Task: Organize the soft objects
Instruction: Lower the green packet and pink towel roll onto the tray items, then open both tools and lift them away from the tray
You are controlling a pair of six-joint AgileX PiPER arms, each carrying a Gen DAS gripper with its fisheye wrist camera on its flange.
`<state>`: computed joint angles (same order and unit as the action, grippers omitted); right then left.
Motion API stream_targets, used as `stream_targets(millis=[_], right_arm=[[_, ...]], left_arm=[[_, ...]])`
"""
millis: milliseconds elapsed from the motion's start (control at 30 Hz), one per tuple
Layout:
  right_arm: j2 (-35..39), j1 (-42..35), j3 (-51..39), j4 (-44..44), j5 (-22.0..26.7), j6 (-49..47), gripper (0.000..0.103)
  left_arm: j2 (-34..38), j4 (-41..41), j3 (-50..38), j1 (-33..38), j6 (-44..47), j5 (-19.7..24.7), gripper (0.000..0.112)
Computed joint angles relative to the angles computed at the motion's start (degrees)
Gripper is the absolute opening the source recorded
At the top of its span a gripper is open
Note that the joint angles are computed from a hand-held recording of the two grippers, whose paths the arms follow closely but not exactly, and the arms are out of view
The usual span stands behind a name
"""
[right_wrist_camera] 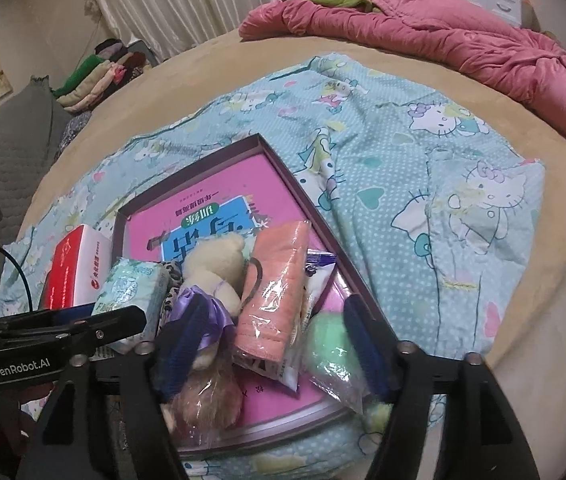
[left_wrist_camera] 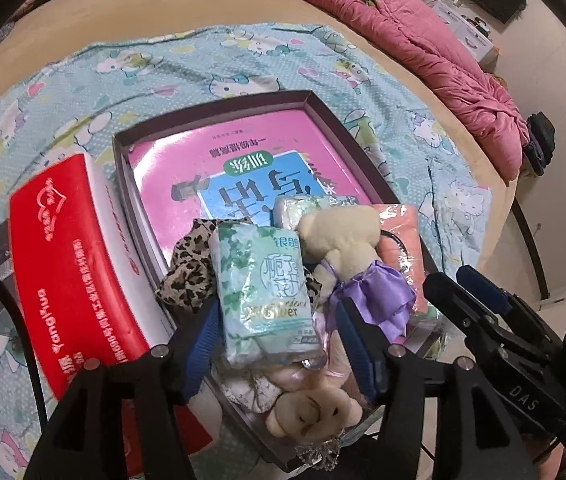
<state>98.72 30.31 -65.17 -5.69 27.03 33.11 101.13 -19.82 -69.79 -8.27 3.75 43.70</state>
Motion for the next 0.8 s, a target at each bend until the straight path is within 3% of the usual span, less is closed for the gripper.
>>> stream_targets(millis=[800], right_arm=[[-7.0,4.54,-0.57,-9.11,7.58,11.58,0.079]], left_arm=[[-12.16,14.19,3.01,-3.32,-11.05,3.75,0.087]])
